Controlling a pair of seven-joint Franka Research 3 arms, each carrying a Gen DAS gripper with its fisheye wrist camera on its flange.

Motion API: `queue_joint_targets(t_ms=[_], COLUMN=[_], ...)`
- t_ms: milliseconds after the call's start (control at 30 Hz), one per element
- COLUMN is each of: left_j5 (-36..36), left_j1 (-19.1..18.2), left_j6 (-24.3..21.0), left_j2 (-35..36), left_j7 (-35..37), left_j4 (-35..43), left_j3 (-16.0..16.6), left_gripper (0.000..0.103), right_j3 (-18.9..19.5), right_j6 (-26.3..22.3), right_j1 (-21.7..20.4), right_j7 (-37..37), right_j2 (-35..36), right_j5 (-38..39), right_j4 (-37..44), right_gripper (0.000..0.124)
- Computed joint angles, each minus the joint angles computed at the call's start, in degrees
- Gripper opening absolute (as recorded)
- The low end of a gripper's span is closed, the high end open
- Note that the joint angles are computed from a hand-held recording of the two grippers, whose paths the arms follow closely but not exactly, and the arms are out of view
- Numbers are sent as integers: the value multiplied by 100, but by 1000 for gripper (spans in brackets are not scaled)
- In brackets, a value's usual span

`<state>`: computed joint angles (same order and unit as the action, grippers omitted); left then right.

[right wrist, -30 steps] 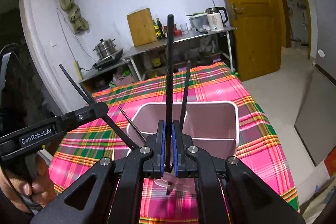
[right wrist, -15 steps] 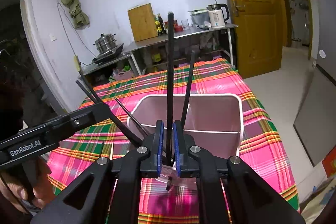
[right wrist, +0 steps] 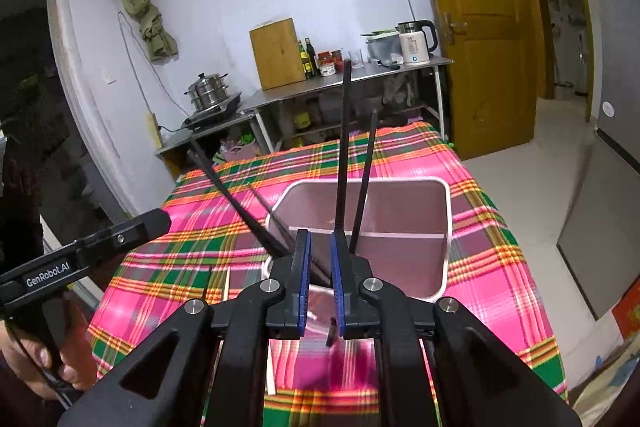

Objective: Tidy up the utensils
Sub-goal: 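Open the left tool inside the holder while the right tool releases its chopstick, then move both open tools back down to the chopsticks on the cloth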

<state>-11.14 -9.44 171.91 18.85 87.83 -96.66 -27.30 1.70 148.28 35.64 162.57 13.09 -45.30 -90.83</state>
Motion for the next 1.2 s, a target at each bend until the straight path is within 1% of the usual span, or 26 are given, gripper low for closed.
queue_joint_targets(t_ms=[167,267,333,433,533,600,800,1000,1200], left_j5=[-287,-436,-658,-885,-1060,-1295,-1631,-1524,-951], left_j1=[220,264,363,346,246,235,30,-177,-243], left_j6=[145,240,277,310,333,353,419,420,319], left_j2=[-327,-521,-645,-812,-973,-1054,-1248,-1263,-1009], left_j7=[106,173,319,403,414,536,612,385,-247], left_j4=[-584,-921,-1144,-1432,-1706,-1864,-2263,-2404,-2271], left_j3=[-135,-131,-208,-156,-25,3,251,525,722], left_gripper=[34,34,34,34,34,34,34,34,34], right_j3=[69,126,155,197,222,240,220,152,122], right_j6=[55,113,134,177,235,267,343,369,392], right_j1=[36,55,83,117,157,187,305,418,487], right_j7=[-8,-89,-147,-271,-419,-549,-915,-1189,-1576], right_j2=[-72,-78,-80,-57,-27,12,157,333,545], right_j5=[33,103,142,264,406,536,850,1118,1499], right_j4=[-155,-222,-270,-304,-337,-338,-253,-113,41], right_gripper=[10,10,10,10,10,10,10,10,10])
